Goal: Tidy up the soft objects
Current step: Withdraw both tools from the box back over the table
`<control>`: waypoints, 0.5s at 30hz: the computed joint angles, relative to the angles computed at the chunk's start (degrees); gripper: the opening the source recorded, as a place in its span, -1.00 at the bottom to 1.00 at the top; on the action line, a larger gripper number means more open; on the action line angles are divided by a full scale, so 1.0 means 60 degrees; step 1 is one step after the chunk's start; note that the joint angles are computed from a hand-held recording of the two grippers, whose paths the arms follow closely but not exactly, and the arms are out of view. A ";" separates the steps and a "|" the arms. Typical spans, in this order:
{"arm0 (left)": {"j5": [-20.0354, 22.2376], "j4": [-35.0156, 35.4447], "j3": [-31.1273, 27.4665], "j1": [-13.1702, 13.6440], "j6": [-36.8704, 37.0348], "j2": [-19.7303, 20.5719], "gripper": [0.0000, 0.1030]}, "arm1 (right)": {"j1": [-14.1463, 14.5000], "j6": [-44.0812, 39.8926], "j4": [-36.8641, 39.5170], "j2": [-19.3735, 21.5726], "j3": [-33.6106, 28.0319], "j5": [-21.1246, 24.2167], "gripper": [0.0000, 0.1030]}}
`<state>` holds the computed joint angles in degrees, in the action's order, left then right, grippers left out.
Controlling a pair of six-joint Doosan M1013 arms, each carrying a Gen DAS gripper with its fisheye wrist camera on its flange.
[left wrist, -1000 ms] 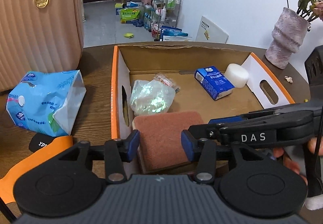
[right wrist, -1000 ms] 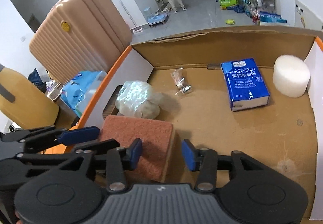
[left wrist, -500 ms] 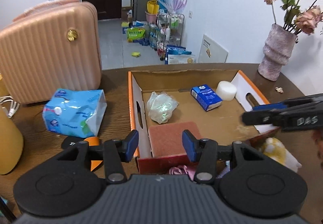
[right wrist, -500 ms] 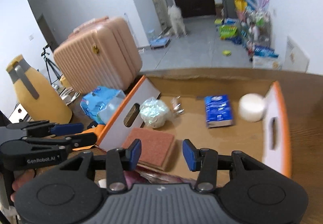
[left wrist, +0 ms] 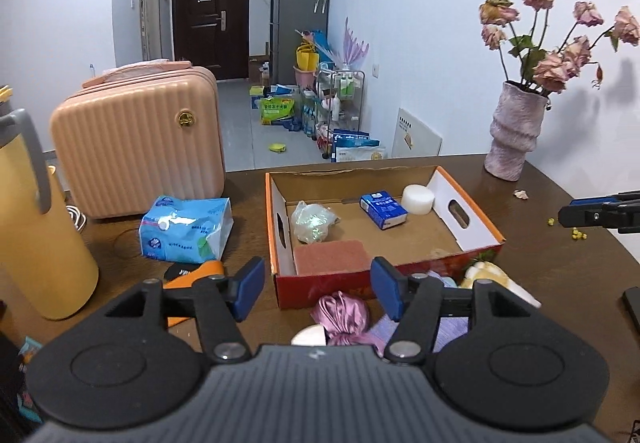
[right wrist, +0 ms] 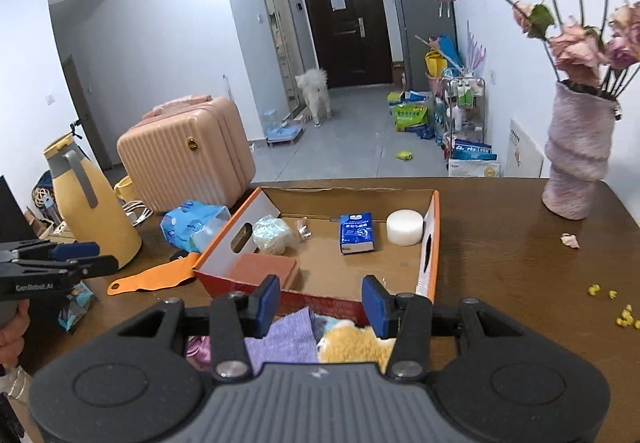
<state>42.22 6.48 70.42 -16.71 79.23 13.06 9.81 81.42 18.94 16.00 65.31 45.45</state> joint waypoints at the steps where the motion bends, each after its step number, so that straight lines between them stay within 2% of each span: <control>1: -0.0032 0.0042 0.0134 -0.0046 -0.0059 -0.0109 0.18 | -0.0007 -0.0069 0.0062 -0.0121 0.0154 -0.0070 -0.12; 6: -0.0357 0.0227 0.0861 -0.0225 -0.0373 -0.0627 0.26 | -0.0008 -0.0466 0.0497 -0.0663 0.0931 -0.0411 -0.12; 15: -0.1454 0.1351 0.2741 -0.0737 -0.1433 -0.1702 0.27 | 0.0227 -0.1783 0.1214 -0.1726 0.2907 -0.1455 -0.12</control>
